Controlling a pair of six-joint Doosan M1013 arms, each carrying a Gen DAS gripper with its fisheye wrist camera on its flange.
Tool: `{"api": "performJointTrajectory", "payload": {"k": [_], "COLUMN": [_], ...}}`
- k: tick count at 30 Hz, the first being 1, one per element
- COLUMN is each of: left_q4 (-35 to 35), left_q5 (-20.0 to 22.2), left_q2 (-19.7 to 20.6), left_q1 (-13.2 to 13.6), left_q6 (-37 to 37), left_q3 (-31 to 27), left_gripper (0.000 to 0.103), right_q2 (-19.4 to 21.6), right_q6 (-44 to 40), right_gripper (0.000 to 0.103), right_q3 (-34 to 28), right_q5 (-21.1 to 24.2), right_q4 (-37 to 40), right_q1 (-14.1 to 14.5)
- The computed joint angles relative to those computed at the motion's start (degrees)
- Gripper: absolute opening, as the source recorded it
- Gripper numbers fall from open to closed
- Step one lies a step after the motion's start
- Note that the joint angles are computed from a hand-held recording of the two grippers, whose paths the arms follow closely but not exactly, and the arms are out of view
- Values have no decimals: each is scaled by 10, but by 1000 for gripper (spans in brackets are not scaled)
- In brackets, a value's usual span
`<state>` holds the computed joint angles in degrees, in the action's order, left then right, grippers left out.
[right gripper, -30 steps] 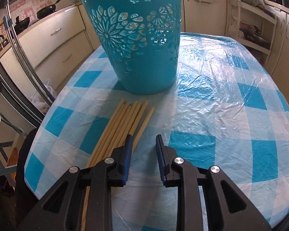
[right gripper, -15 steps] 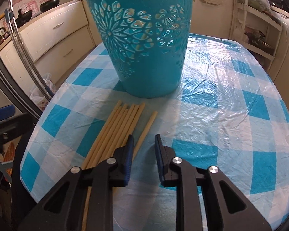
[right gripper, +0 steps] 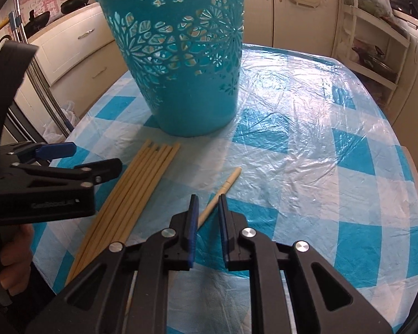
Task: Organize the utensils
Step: 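Grasp another wooden chopstick from the bundle with the left gripper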
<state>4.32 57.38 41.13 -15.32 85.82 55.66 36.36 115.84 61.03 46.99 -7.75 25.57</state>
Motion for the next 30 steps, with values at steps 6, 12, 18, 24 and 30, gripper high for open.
{"api": "performJointTrajectory", "payload": {"k": [6,12,18,24,30], "left_q4": [-9,-4,-19,-13,-55], "left_q5": [-5,-4,1,-1,8], "left_q2": [0,2,3,5,10], "left_q1": [-2,-5,1,-4,-4], "left_q6": [8,16,22,31,81], "left_q3": [-3,-3,-5,-6,-20], "left_gripper": [86,85,76,66,23], "right_q2": [-1,-1,1,7,10], "right_q6": [-7,-21,-20,-38,-29], "right_gripper": [15,15,15,15,15], "right_q3": [2,1,-5,-16,-23], "right_q5": [-5,-7,4,12,29], "right_q4": [20,25,25,33,39], "right_q1": [-5,-6,-12,-9,-11]}}
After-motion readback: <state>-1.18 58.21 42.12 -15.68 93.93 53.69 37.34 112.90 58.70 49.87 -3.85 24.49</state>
